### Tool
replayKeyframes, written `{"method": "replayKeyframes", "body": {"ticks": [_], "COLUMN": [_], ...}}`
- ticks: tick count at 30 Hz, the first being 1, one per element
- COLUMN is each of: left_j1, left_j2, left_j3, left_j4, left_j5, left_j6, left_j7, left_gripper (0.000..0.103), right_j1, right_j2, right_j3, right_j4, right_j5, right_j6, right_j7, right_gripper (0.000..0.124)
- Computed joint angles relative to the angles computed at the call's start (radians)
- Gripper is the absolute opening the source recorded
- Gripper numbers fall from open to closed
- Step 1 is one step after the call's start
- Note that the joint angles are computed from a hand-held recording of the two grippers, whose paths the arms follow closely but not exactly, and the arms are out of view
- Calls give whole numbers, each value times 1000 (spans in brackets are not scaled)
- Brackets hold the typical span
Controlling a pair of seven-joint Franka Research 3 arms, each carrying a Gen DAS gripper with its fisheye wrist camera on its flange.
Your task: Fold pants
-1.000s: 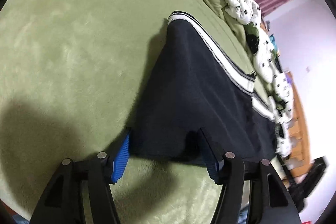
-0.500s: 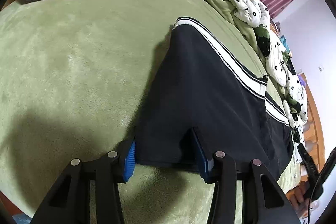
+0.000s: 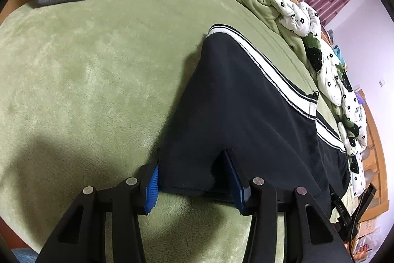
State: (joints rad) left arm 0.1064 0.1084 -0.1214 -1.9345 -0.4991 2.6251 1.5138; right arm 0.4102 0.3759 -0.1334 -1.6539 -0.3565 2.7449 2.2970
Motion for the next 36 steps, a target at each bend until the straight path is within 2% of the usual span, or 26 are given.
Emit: {"method": "replayKeyframes", "body": {"ticks": [5, 6, 7, 8, 10, 11, 15, 18, 20, 21, 23, 24, 30, 32, 34, 36], "left_j1": [13, 18, 23, 27, 29, 30, 34, 29, 30, 31, 34, 34, 15, 5, -17, -46], "left_j2": [5, 7, 10, 13, 13, 14, 16, 15, 17, 20, 23, 25, 0, -21, -55, -70], "left_j3": [-3, -4, -5, -5, -5, -5, -4, -5, -5, -6, -8, -9, -12, -11, -14, -10], "left_j4": [9, 12, 17, 20, 18, 17, 16, 14, 16, 19, 21, 21, -8, -24, -42, -27], "left_j5": [-75, -101, -128, -150, -178, -191, -229, -231, -237, -244, -269, -277, -234, -213, -189, -59], "left_j6": [-26, -34, -42, -49, -53, -55, -62, -52, -51, -51, -44, -36, 26, 56, 122, 146], "left_j7": [28, 40, 55, 65, 69, 70, 87, 91, 101, 107, 122, 125, 115, 112, 106, 44], "left_gripper": [46, 46, 46, 46, 46, 46, 46, 46, 46, 46, 45, 40, 25, 19, 17, 16], "right_j1": [-28, -46, -55, -33, 18, 21, -25, -46, 9, 18, -35, -50, -56, -35, -1, 7], "right_j2": [5, 6, 11, 17, 21, 21, 11, 1, -2, -1, 2, 2, -34, -54, -78, -92], "right_j3": [26, 48, 64, 45, -5, -8, 36, 51, -23, -37, 21, 38, 38, 10, -37, -55], "right_j4": [-7, -9, -1, 10, 21, 22, 10, -16, -34, -31, -19, -14, -31, -44, -49, -45], "right_j5": [61, 95, 120, 97, 33, 26, 115, 195, 147, 139, 213, 240, 280, 242, 155, 69], "right_j6": [34, 45, 42, 29, 10, 8, 37, 101, 143, 140, 116, 107, 120, 121, 93, 64], "right_j7": [-46, -88, -136, -138, -92, -88, -114, -119, -27, -1, -53, -74, -91, -58, 6, 49], "right_gripper": [54, 64, 68, 72, 72, 72, 72, 72, 72, 72, 72, 71, 62, 62, 62, 62]}}
